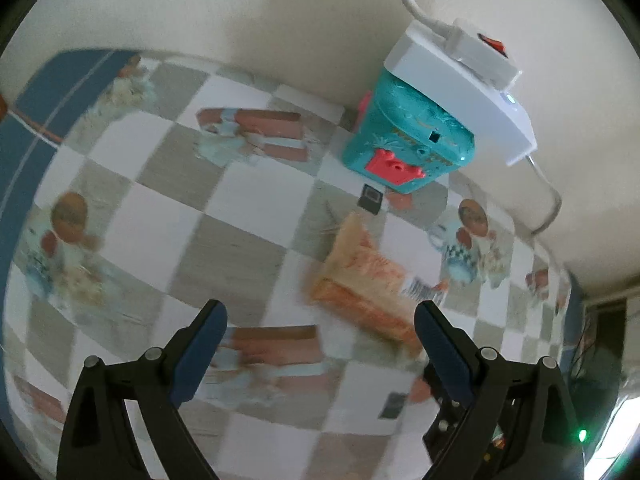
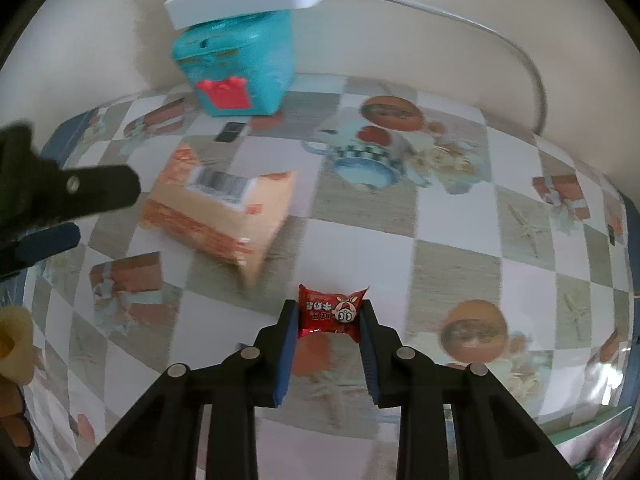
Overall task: Organize snacks
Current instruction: 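Grasp the orange bread pack with the left tool while the right tool grasps the small red candy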
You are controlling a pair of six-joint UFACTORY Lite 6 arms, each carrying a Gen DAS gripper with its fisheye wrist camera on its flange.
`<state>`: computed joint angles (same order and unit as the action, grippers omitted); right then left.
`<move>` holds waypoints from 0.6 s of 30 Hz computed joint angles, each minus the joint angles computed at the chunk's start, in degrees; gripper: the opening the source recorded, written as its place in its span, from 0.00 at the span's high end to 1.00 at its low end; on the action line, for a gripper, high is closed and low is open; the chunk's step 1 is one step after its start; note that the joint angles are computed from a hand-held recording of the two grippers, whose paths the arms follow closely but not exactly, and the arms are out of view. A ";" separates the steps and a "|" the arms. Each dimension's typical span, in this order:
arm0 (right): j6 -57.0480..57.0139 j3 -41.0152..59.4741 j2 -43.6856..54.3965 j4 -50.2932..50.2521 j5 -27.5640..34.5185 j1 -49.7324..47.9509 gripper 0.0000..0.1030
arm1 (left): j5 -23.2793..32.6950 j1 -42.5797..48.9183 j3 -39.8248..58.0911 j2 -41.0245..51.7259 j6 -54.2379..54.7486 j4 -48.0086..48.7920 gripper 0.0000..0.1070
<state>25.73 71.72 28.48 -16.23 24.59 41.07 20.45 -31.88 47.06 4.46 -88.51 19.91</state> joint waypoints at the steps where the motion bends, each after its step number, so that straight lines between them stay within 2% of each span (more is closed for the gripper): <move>1: -1.18 -0.34 -0.38 0.78 -0.13 -0.73 0.70 | -0.03 0.22 1.81 2.03 -0.82 -0.70 0.11; 3: -3.80 -1.55 -1.71 1.96 -0.67 -2.34 0.70 | -0.67 0.68 4.54 5.05 -1.62 -1.98 0.11; 5: -6.06 -2.78 -3.02 2.73 -1.23 -3.77 0.70 | 1.98 0.24 9.32 9.37 -3.17 -1.22 0.11; 10: -13.73 -5.44 -5.52 7.78 -2.27 -7.11 0.70 | 13.46 -3.03 22.82 21.87 -7.81 3.24 0.11; 13: -17.00 -8.15 -8.30 9.80 -2.49 -8.06 0.70 | 12.15 -2.78 22.06 23.41 -6.45 -1.33 0.11; 17: -19.55 -10.04 -10.76 11.78 -2.74 -8.23 0.70 | 18.58 -3.87 23.28 24.99 -1.58 -5.71 0.09; 18: -19.28 -11.06 -11.97 11.93 -2.65 -7.83 0.70 | 18.71 -4.32 22.61 24.52 -1.86 -5.46 0.09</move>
